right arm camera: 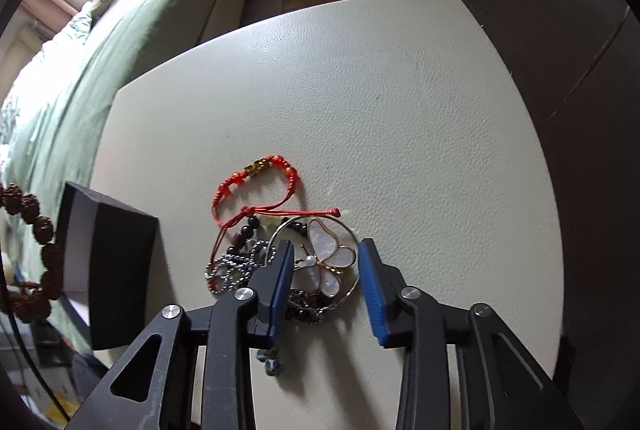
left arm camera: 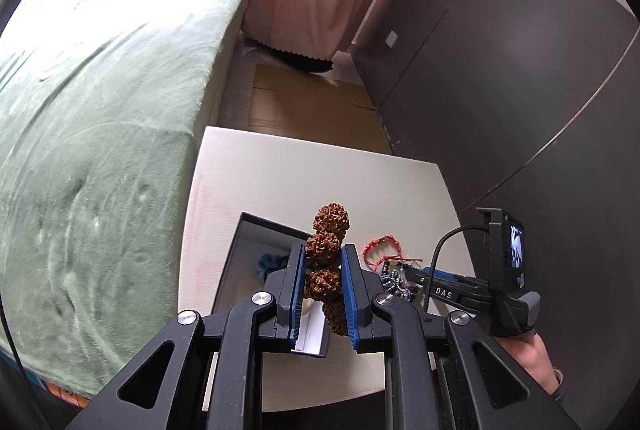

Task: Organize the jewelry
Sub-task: 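Carry brown bead bracelet into box with left tool while right tool grasps butterfly pendant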

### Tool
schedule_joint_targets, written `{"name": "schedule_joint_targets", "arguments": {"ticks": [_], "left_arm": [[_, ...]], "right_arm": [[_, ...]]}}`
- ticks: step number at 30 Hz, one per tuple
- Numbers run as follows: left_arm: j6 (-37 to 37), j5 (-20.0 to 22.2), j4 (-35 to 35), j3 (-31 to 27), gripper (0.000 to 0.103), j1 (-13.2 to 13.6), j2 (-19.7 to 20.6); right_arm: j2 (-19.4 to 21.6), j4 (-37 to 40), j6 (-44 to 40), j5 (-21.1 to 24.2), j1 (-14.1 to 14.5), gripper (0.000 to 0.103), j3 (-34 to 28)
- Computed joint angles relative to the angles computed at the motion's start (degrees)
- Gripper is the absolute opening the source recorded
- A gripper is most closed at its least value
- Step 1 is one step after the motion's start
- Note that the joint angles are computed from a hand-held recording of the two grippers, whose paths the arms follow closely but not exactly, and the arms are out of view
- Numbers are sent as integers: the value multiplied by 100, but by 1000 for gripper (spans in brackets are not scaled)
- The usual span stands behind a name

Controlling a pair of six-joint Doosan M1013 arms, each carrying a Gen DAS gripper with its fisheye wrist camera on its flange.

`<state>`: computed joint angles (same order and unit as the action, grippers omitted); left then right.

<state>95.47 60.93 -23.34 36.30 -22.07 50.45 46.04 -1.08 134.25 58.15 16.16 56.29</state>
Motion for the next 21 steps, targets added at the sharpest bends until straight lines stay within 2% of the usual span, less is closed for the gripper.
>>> {"name": "schedule_joint_targets", "arguments": {"ticks": [3,5,14,16,19,21], "left_arm": [[35,-5,-78,13,18,30,2],[61,8,-125,-5,18,46,19],[63,182,-395,-225,18,74,207],[166,106,-683,-187,18,110,215],[164,184,-852,-274,20,145,273],[118,182,-825,-268,29,162,267]], "right_arm": [[-32,50,50,19,-27,32,43],[-107,12,123,-67,-24,25,144],[-580,-106,453,-638,27,25,763],[-717,-114,502,-790,47,25,917],[-892,-131,537,-1053,85,25,1081],[-928,-152,521,-1158,120,25,1049]]}}
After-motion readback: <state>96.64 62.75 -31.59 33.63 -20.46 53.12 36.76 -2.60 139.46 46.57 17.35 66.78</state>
